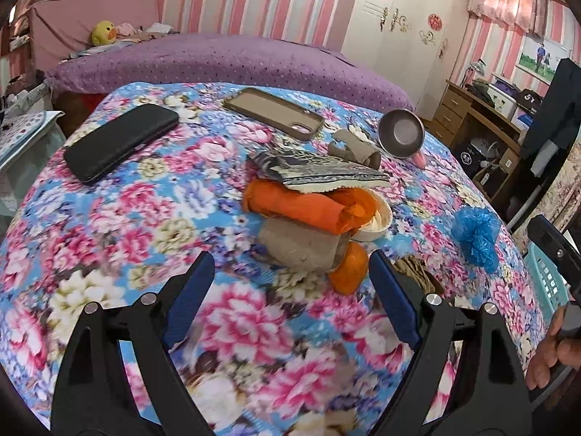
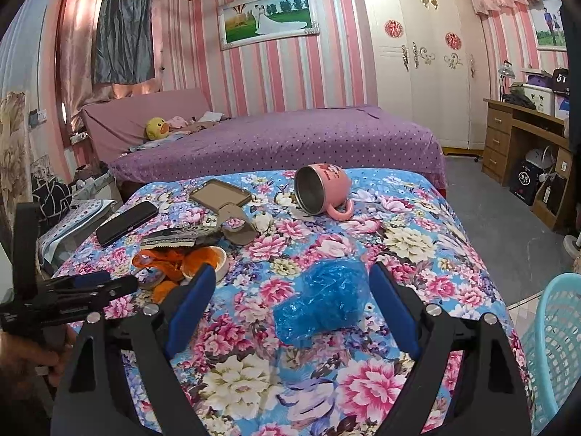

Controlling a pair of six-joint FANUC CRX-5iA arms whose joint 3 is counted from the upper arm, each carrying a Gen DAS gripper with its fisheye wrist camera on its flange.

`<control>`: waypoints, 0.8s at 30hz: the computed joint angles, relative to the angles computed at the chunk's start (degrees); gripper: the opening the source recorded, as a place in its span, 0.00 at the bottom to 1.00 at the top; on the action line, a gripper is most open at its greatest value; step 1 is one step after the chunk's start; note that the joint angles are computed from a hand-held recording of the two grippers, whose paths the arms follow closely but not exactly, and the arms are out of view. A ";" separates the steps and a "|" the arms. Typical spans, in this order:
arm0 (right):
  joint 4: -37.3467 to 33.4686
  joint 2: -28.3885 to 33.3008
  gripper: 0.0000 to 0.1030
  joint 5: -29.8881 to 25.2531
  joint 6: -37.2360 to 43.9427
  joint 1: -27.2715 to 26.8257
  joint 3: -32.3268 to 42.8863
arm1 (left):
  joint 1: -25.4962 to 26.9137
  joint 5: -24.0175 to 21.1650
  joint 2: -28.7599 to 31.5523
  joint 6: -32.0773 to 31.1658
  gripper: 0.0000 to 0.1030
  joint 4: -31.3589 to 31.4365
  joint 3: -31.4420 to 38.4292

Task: Collect trash
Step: 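Return the left gripper to the bed and grasp the tan cardboard piece, then lift the tan cardboard with the left gripper while the right gripper holds the blue bag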

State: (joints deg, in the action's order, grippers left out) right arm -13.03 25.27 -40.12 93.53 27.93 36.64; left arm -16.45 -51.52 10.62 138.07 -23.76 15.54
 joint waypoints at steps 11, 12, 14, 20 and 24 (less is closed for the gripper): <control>-1.67 2.77 0.82 -3.01 1.68 -0.17 4.17 | 4.18 4.56 2.48 -6.76 0.59 9.80 -0.52; -1.62 3.01 0.82 -3.20 1.74 -0.10 4.50 | 4.09 4.74 2.41 -6.88 0.57 9.72 -0.56; -1.73 3.09 0.82 -3.30 1.85 -0.10 4.61 | 3.97 5.59 2.04 -7.63 0.55 9.92 -0.98; -1.33 2.71 0.82 -2.85 1.62 -0.05 3.94 | 2.95 5.71 -0.21 -6.76 0.54 7.88 -2.47; -0.18 2.05 0.82 -1.80 1.21 0.17 2.66 | 1.57 5.50 -2.86 -3.83 0.54 4.03 -4.02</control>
